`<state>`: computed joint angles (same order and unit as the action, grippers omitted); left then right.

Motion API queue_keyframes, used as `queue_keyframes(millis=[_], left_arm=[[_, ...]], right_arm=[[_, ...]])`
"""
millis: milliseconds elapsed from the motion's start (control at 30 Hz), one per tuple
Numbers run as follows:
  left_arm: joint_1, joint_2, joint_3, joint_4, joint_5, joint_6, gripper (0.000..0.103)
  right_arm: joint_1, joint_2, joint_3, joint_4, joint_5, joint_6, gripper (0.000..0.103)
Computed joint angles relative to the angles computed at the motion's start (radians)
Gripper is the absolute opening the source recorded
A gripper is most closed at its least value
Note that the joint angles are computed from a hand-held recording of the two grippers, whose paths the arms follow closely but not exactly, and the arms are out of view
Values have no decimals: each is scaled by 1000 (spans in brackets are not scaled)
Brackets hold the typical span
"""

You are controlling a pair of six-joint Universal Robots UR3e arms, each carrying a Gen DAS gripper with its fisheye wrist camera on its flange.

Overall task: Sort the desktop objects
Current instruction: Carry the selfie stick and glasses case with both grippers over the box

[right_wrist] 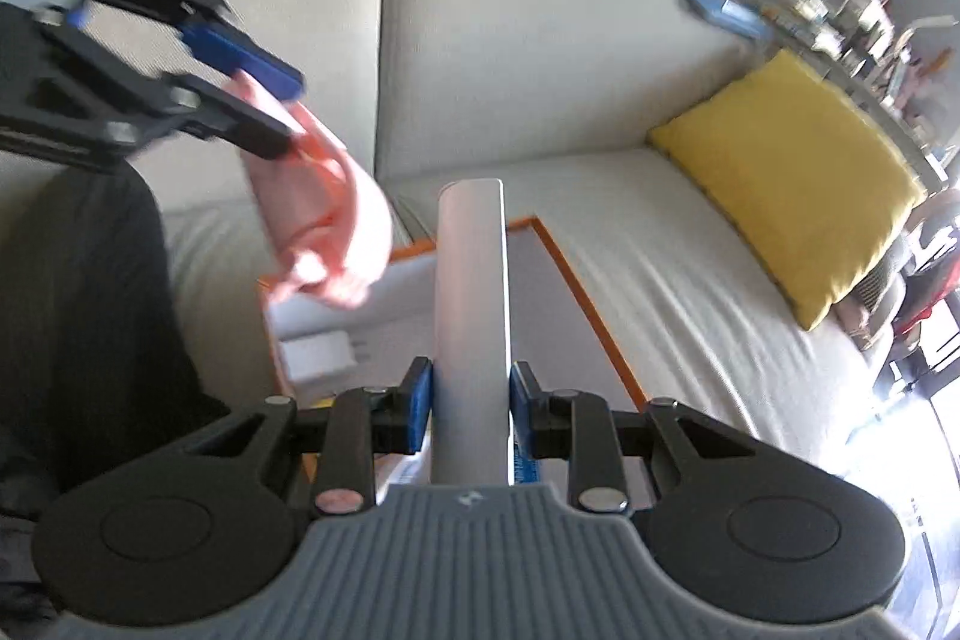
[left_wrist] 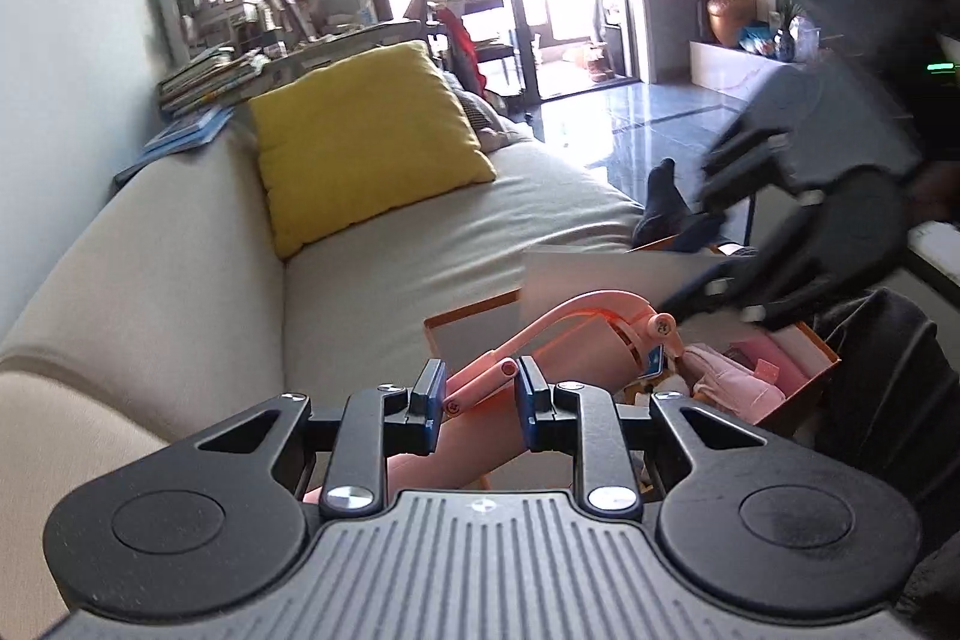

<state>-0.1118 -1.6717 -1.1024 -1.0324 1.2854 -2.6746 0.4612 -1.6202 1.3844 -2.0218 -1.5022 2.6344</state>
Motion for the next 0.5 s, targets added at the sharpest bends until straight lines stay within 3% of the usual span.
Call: queue_keyframes(millis=[67,300,433,500], left_arm=[[-11,-31,27,-7,-1,14,28],[-32,-113,93,-35,16,54,28],[-34,-154,135,-72,20,67,28],[-38,-170,160,-105,18,82,28]], right_arm=[[-14,28,-27,32,16,-45,29],[-101,367,-216,-2,131,-248,29],[-99,457,-273,49,116,-362,29],[-132,483,-281,63,164,-402,29]])
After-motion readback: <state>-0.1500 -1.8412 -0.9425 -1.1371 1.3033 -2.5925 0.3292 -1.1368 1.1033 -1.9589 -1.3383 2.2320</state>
